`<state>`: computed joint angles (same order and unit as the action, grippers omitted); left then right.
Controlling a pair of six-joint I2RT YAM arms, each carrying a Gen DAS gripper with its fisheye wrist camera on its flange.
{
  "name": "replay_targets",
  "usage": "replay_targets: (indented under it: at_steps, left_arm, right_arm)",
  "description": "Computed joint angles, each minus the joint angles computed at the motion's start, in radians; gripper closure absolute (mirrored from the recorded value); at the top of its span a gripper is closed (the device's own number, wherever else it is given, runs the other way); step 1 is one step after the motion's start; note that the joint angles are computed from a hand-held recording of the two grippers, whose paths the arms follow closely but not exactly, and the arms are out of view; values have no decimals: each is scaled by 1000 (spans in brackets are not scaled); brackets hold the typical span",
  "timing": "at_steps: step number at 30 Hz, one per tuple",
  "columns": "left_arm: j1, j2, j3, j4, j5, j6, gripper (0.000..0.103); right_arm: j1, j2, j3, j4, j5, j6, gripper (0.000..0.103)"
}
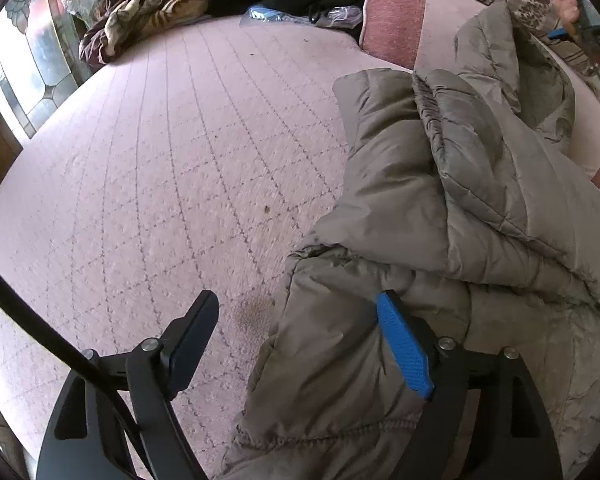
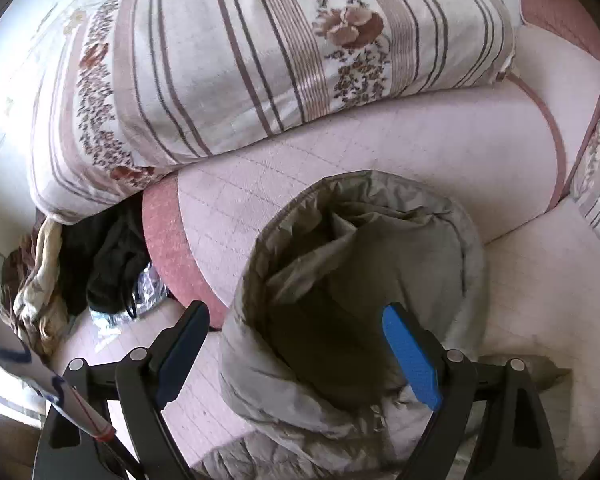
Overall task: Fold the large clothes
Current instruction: 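Move the right gripper toward the jacket hood, then grasp the hood with the right gripper and fold it over the jacket body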
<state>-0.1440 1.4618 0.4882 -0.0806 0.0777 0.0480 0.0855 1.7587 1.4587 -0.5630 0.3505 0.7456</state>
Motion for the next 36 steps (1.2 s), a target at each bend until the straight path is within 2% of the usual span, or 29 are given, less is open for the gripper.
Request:
replay_targets:
  at_steps: [7, 10, 11, 12, 13, 14, 17, 23, 28, 31, 33, 36]
  left_arm:
    - [-46, 5, -20, 45, -57, -9, 20]
    - [-54, 6, -22, 49, -67, -12, 20]
    - [-55, 7, -21, 48, -68, -13, 20]
    - [-56, 8, -20, 47, -68, -14, 20]
    - [-54, 9, -18, 44, -67, -13, 20]
    - [-53, 10, -15, 40, -64, -13, 20]
    - [-48, 12, -4, 20, -54, -16, 20]
    - [7, 6, 19, -26, 19, 9, 20]
    - [43, -122, -20, -64, 77, 54, 20]
    - [86, -191, -31, -96, 116, 79, 20]
    - [136, -207, -21, -125, 153, 96, 20]
    - [204, -208, -7, -137, 169, 99, 20]
  right_arm:
    - [8, 155, 161, -39, 38, -21, 11]
    - [2, 183, 180, -48, 33, -18, 14]
    - [-2, 190, 182, -54, 25, -17, 25]
    - [-5, 194, 184, -65, 16, -17, 48]
    - [-9, 192, 178, -73, -8, -17, 62]
    - [-11, 177, 157, -66, -20, -17, 81]
    - [22, 84, 62, -53, 33, -40, 90]
    - [118, -162, -127, -98, 97, -35, 94]
    - [306, -359, -256, -204, 178, 80, 95]
    - [482, -440, -326, -291, 254, 194, 95]
    - [618, -483, -381, -358, 303, 314, 95]
    - [842, -525, -489, -444, 344, 568, 96]
